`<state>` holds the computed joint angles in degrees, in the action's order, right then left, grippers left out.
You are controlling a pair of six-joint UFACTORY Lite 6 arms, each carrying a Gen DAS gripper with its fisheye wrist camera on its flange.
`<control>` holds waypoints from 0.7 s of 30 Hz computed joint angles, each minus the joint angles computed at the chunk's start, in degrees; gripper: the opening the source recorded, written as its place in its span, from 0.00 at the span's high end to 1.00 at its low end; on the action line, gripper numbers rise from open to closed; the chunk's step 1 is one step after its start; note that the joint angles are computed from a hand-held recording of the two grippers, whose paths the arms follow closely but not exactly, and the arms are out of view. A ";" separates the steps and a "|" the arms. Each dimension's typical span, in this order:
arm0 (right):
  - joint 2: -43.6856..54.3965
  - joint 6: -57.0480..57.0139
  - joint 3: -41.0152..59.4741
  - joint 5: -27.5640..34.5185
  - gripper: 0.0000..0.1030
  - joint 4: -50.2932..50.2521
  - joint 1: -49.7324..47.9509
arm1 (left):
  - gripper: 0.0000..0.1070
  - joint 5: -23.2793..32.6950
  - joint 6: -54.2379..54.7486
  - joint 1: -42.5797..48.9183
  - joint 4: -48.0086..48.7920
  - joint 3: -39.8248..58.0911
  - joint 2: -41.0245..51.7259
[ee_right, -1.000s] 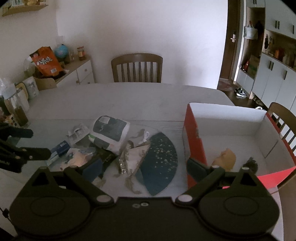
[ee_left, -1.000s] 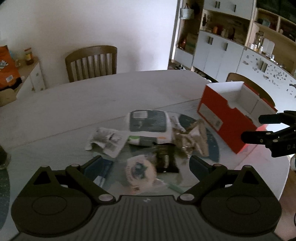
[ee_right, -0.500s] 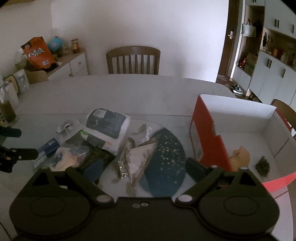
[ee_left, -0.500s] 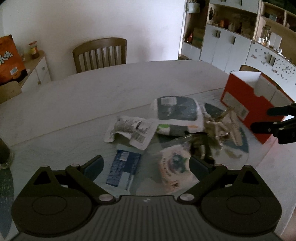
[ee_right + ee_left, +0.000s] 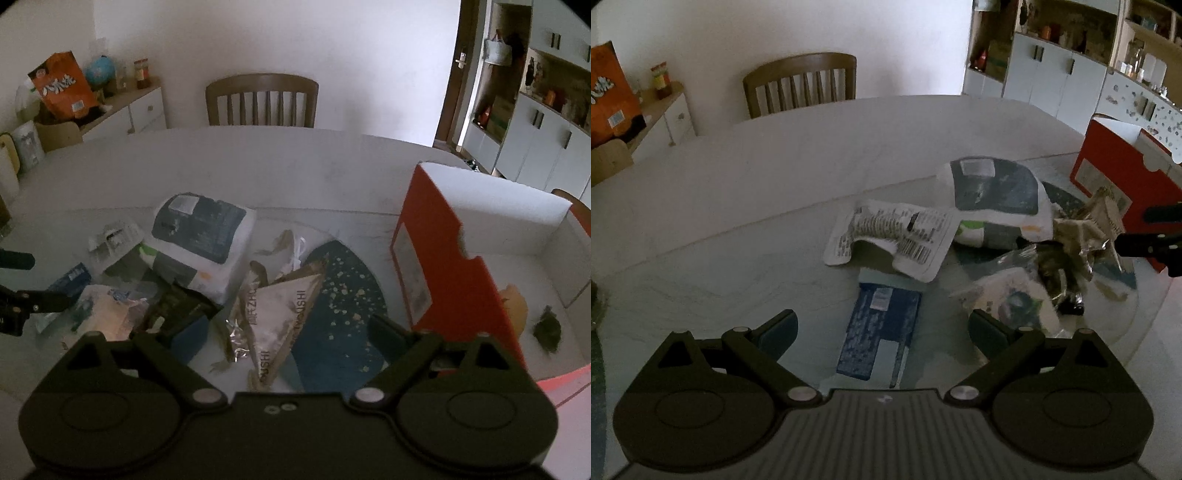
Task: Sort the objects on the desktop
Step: 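Grasp the blue wrapped bar with the left gripper while the right gripper grasps the silver foil bag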
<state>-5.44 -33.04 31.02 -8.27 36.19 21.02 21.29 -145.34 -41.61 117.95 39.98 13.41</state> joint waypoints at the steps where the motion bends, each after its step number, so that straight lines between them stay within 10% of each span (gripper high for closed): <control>1: 0.74 0.30 0.43 -0.19 0.10 -0.08 0.13 | 0.08 -0.15 -0.58 0.41 0.97 0.13 0.56; 17: 9.75 5.49 4.76 -2.91 0.19 -3.38 0.62 | 0.24 1.75 -14.94 2.77 16.07 -0.80 4.96; 21: 11.11 4.64 5.90 -2.91 0.21 -2.52 0.95 | 0.42 3.63 -14.37 1.54 15.18 -0.95 5.36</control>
